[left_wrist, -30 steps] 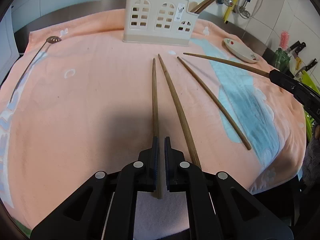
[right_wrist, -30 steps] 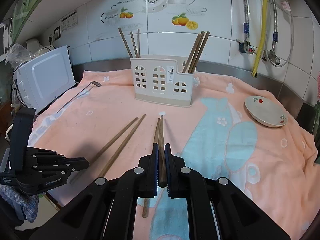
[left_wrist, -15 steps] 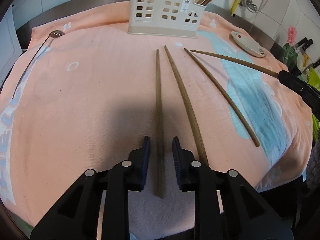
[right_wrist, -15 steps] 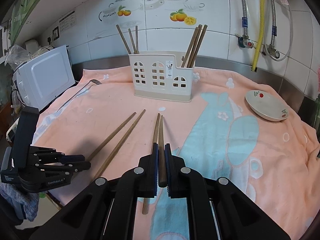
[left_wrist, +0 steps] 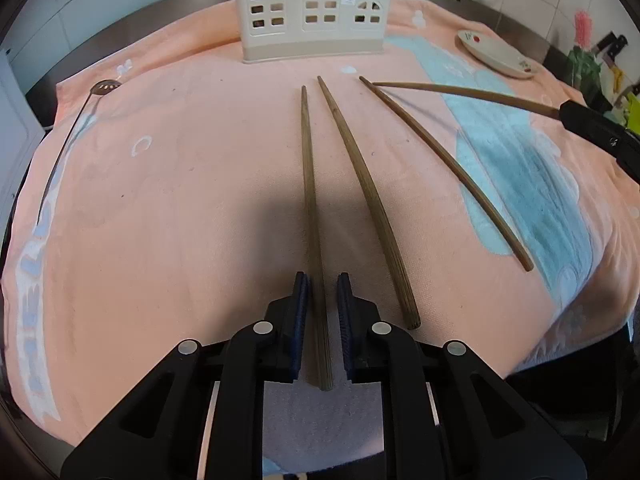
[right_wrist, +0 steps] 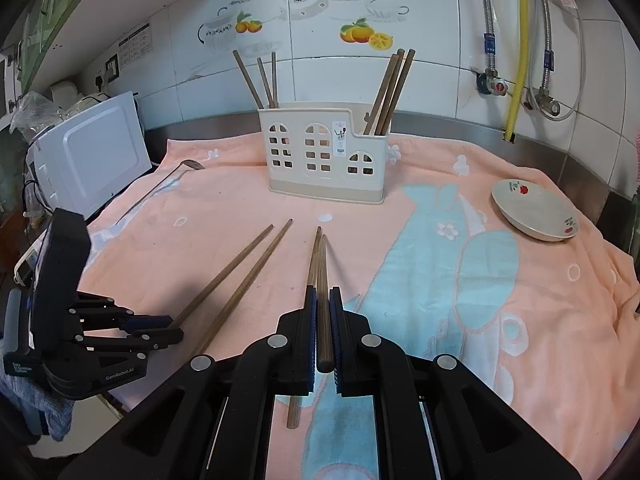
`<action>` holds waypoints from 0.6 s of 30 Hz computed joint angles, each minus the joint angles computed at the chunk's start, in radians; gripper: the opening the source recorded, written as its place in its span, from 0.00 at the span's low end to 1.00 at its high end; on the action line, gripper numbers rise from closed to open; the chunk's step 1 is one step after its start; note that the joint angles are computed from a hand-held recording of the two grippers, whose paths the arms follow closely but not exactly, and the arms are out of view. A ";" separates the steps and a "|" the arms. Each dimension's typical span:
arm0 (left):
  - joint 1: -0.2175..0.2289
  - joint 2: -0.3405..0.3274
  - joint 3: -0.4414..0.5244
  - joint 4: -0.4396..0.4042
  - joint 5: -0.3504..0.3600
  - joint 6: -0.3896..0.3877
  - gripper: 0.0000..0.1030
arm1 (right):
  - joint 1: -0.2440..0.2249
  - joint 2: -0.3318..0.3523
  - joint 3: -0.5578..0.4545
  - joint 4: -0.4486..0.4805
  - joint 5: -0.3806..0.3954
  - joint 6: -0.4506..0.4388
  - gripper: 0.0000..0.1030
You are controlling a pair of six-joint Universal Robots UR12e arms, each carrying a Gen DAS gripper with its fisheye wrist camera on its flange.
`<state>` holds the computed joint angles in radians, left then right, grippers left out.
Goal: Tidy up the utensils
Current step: 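Lift both held chopsticks off the towel toward the caddy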
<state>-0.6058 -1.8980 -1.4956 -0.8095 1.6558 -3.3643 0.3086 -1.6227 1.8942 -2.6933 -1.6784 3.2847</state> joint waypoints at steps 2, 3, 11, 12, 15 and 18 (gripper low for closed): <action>0.006 0.001 0.002 -0.008 -0.014 0.004 0.07 | -0.001 -0.001 0.000 -0.004 0.001 0.000 0.06; 0.011 0.004 0.000 -0.004 -0.028 -0.004 0.05 | -0.001 -0.001 0.000 -0.006 0.002 0.002 0.06; 0.031 0.030 -0.029 0.123 -0.074 -0.037 0.05 | -0.006 0.000 -0.009 -0.016 0.005 0.002 0.06; 0.034 0.034 -0.032 0.153 -0.082 -0.042 0.05 | -0.007 0.000 -0.012 -0.022 0.007 0.002 0.06; 0.039 0.044 -0.036 0.240 -0.095 -0.049 0.05 | -0.013 0.002 -0.023 -0.034 0.019 0.004 0.06; 0.047 0.044 -0.024 0.283 -0.125 -0.054 0.05 | -0.012 0.009 -0.044 -0.044 0.015 -0.012 0.06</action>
<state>-0.5584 -1.8538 -1.5200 -0.5265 1.5304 -3.4183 0.2965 -1.6134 1.8499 -2.7377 -1.6638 3.2723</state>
